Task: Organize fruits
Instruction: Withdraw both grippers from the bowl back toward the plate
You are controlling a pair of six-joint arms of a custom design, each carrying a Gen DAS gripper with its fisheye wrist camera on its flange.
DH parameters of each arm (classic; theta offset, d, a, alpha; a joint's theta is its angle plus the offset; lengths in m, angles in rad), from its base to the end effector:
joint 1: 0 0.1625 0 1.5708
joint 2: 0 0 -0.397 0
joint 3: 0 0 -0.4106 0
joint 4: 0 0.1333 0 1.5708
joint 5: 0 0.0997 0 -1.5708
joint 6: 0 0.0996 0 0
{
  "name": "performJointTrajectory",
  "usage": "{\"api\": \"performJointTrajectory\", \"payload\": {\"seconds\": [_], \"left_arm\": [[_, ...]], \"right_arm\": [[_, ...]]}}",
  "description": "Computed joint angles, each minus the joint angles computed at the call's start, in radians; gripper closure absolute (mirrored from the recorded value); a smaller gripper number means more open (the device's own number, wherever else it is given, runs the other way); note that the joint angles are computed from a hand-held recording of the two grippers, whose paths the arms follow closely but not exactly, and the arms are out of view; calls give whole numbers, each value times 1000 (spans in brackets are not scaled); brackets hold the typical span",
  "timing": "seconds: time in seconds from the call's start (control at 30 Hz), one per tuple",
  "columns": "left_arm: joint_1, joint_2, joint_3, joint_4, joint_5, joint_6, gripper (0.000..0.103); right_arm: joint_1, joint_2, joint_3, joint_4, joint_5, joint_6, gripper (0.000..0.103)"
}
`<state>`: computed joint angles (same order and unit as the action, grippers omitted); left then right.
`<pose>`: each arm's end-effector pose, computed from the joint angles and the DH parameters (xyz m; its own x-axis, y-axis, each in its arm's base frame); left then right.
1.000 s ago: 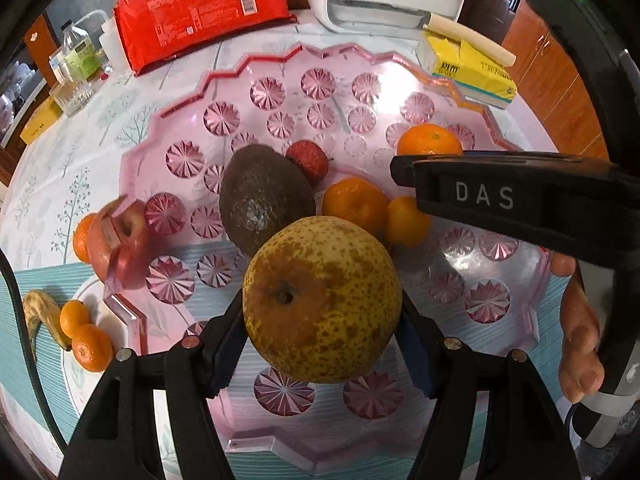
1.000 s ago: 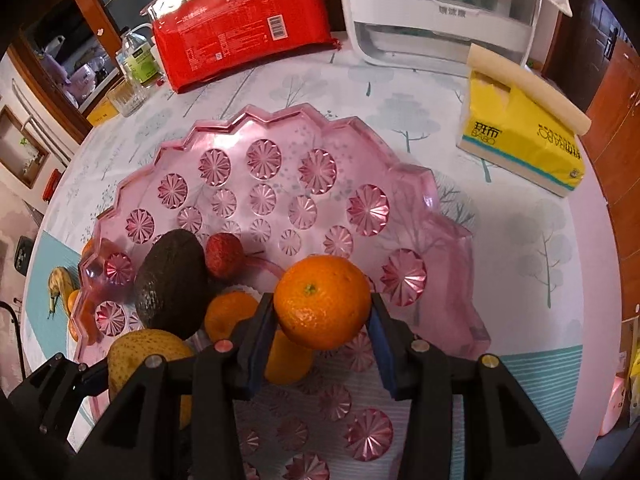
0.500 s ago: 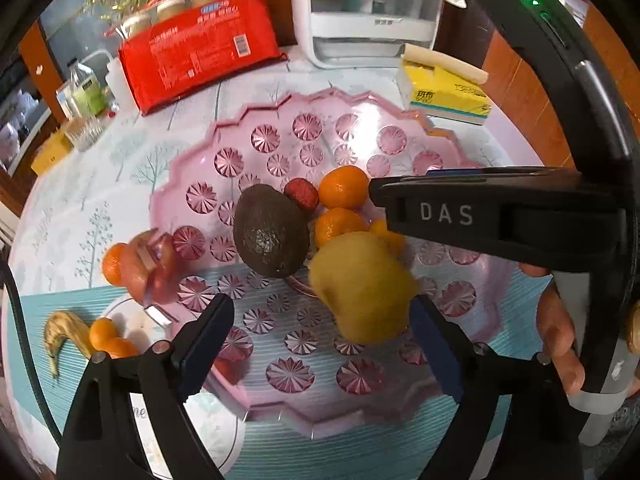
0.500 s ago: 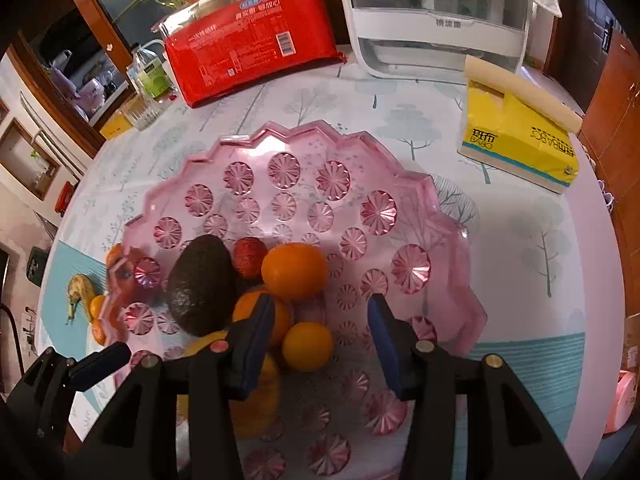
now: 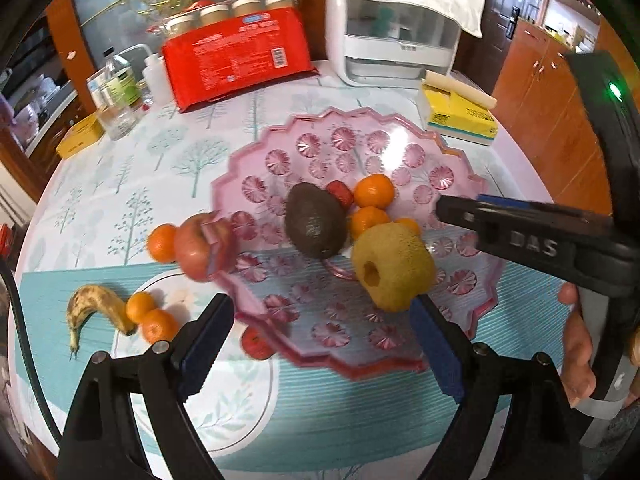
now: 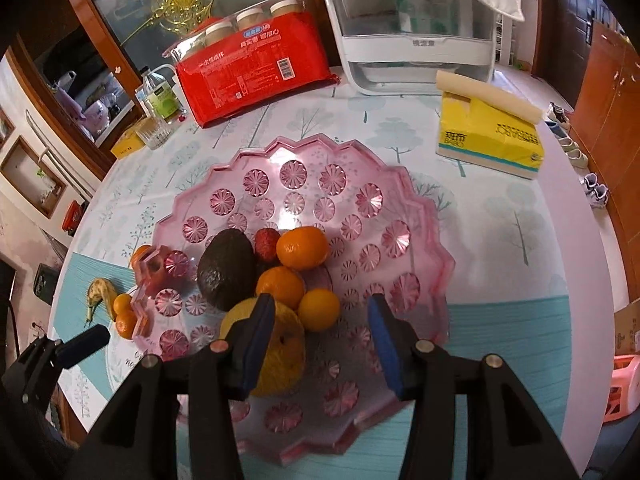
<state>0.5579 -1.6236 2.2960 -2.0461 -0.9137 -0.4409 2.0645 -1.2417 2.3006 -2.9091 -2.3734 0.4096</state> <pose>-0.2218 -0.3672 0.2063 -0.6423 0.4432 -0.6253 0.6168 0.7832 -0.0785 0.2649 -0.3621 0.1412 -0.8289 0.1953 0.5243 -0.1367 0.8380 -0.5283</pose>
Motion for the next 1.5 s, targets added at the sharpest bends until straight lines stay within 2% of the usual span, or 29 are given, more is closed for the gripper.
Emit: {"api": "performJointTrajectory", "payload": {"seconds": [0.47,0.87,1.23,1.5], "left_arm": [[-2,-157,1,126,-6,-29,15],[8,-281,-37,211,20,56,15],[127,-359,-146,217,42,310,15],[290,-327,-286,128,-5,587,15]], "right_arm": [[138,-17,22,111,-53,249,54],[262,63,-74,204,-131,374,54],[357,224,-247,316,-209,568,54],[420,374,-420,498,-283,772,54]]}}
